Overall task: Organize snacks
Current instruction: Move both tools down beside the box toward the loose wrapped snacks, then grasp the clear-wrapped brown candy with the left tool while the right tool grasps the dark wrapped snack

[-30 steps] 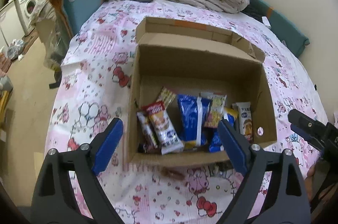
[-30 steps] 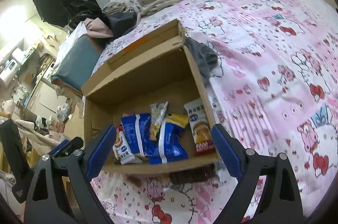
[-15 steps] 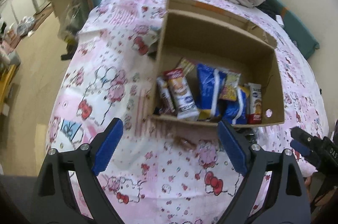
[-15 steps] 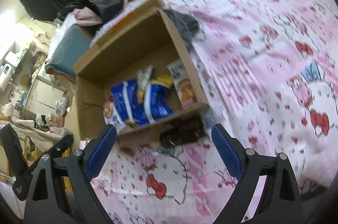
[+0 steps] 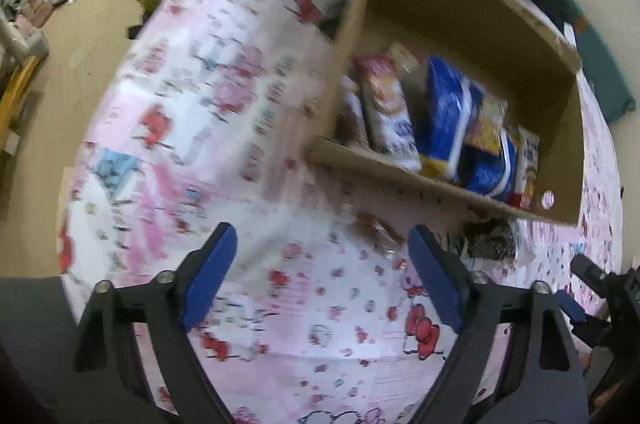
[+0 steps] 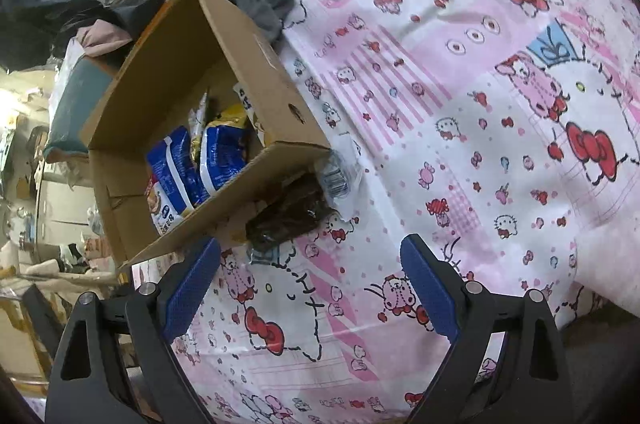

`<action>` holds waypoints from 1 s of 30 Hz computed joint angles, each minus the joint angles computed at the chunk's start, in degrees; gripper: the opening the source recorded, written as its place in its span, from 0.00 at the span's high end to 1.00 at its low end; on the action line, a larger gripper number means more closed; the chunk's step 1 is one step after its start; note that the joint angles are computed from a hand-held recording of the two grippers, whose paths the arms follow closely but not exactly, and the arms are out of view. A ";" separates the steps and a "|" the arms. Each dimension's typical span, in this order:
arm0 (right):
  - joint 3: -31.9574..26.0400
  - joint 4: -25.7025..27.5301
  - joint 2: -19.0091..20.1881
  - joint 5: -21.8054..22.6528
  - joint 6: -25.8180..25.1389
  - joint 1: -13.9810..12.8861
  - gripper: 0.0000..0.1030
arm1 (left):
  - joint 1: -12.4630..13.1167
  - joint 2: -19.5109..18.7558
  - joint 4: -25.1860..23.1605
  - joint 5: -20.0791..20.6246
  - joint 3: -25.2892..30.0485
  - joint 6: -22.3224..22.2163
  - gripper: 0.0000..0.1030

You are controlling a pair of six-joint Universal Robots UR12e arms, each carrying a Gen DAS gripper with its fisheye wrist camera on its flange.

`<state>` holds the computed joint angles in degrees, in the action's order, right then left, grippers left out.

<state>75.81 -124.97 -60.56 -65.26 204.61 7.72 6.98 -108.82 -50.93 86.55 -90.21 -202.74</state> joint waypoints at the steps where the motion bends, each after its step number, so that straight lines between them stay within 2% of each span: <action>1: -0.16 0.32 0.12 0.20 0.03 0.04 0.09 | -0.43 -0.67 -0.29 0.02 0.55 1.37 0.21; 3: -0.48 0.79 0.36 0.58 -0.25 0.07 0.09 | -1.30 -2.20 -1.67 0.94 2.01 3.55 0.21; 5: -0.75 1.23 0.55 0.61 -0.76 0.18 0.09 | -1.75 -3.30 -2.38 1.47 2.95 3.66 0.21; 7: -1.05 1.83 0.78 0.81 -1.00 0.22 0.09 | -2.10 -4.48 -4.10 2.27 4.15 0.88 0.25; 9: -1.28 2.18 1.00 1.24 -0.88 0.21 0.09 | -2.32 -5.43 -5.91 2.10 5.15 -1.54 0.35; 11: -1.39 2.34 1.15 1.54 -0.88 0.20 0.09 | -2.63 -6.13 -7.22 2.43 5.79 -2.99 0.39; 13: -1.49 2.51 1.23 1.55 -1.11 0.22 0.09 | -3.26 -6.79 -8.16 5.00 6.41 -4.10 0.44; 16: -1.66 2.84 1.34 1.15 -1.61 0.28 0.09 | -3.70 -6.74 -7.58 6.80 6.00 -3.85 0.68; 17: -1.71 2.95 1.40 1.02 -1.65 0.28 0.09 | -3.70 -6.58 -7.80 6.71 5.86 -3.49 0.83; 18: -1.73 3.13 1.42 0.87 -1.59 0.28 0.09 | -3.58 -6.32 -8.51 5.92 5.76 -3.08 0.88; 24: -2.96 4.13 2.34 -0.46 -1.88 0.58 0.09 | -2.75 -4.21 -11.42 3.08 4.32 0.39 0.89; 27: -5.99 7.86 4.14 -3.46 -4.19 1.34 0.09 | -2.23 -2.17 -11.60 1.97 3.14 3.03 0.89; 30: -8.68 11.26 5.93 -4.76 -7.13 2.14 0.09 | -1.21 0.36 -11.91 -1.59 1.87 5.48 0.89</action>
